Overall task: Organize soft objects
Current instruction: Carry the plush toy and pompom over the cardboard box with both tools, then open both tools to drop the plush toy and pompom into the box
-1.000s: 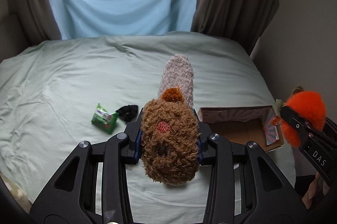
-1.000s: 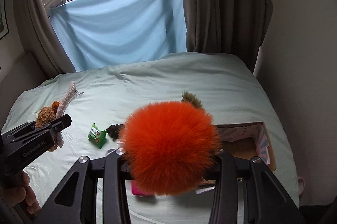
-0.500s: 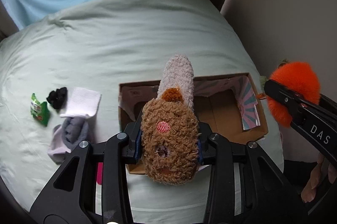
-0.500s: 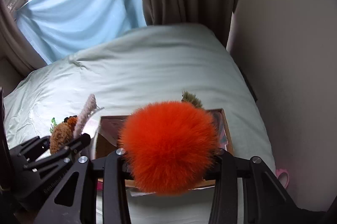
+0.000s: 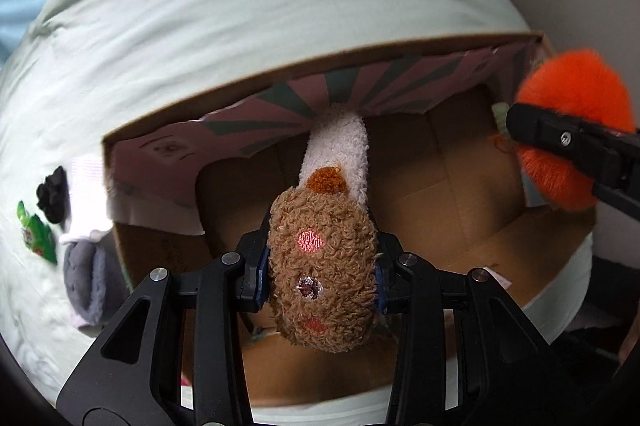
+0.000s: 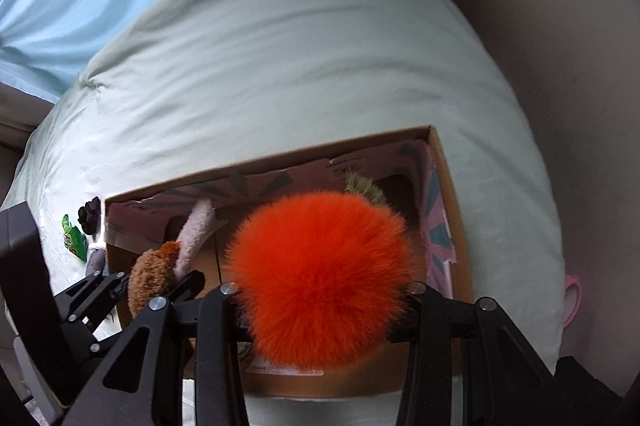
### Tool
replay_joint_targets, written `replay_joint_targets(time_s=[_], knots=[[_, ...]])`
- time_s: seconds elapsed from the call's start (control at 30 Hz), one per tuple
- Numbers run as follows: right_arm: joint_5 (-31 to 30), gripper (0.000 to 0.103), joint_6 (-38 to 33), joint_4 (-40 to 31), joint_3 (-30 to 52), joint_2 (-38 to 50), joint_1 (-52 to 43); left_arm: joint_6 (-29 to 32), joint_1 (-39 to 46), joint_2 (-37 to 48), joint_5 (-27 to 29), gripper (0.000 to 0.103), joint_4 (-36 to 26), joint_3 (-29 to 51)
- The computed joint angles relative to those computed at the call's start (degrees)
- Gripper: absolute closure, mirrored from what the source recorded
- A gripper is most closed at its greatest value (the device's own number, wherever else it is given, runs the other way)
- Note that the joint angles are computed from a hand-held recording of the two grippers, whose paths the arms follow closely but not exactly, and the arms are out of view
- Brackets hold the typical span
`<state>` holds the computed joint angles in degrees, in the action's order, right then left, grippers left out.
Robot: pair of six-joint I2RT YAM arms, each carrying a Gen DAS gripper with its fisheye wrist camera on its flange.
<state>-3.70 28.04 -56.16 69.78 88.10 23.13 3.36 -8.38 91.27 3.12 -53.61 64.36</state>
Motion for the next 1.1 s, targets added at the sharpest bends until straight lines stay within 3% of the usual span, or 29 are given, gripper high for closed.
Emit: replay_joint_targets(time_s=[0.1,0.17,0.2,0.23,0.27,0.3,0.33,0.67,0.77,1.1], knots=[[-1.8,0.065,-0.7,1.0,-0.6,1.3,-1.5,0.9,-0.5,1.3,0.5,0.068,-0.4,0.7],[-3.4,0.063,-1.0,1.3,-0.5,2.4,-2.3,1.6,-1.1,2.3,0.5,0.053,-1.6,2.1],[-4.0,0.058,-0.9,0.9,-0.2,3.2,-2.5,2.0,-0.9,3.0,1.2,0.023,-2.8,3.2],[-4.1,0.046,-0.6,0.2,0.5,4.4,-2.7,1.8,-0.8,3.6,1.9,0.001,-3.6,4.0],[-4.1,0.037,-0.2,-0.1,0.7,5.0,-2.9,1.6,-0.6,3.6,2.2,0.000,-4.2,4.4],[-4.7,0.014,0.0,0.4,0.5,5.2,-3.1,1.6,-0.5,3.5,2.1,0.000,-4.6,4.6],[-5.4,0.002,0.1,1.0,0.0,5.0,-3.4,1.7,-0.4,3.7,2.0,0.000,-5.2,4.9],[-4.7,0.002,0.8,1.7,-2.8,0.1,-2.5,1.9,-0.3,-0.5,0.5,0.000,-8.4,4.8],[-4.1,0.002,0.7,0.4,-2.2,-1.8,-2.1,4.7,2.6,-2.3,0.8,0.000,-8.9,4.3],[-1.1,0.002,3.2,-7.6,1.3,-10.9,0.6,3.8,1.1,-12.1,1.3,0.000,-16.1,8.3]])
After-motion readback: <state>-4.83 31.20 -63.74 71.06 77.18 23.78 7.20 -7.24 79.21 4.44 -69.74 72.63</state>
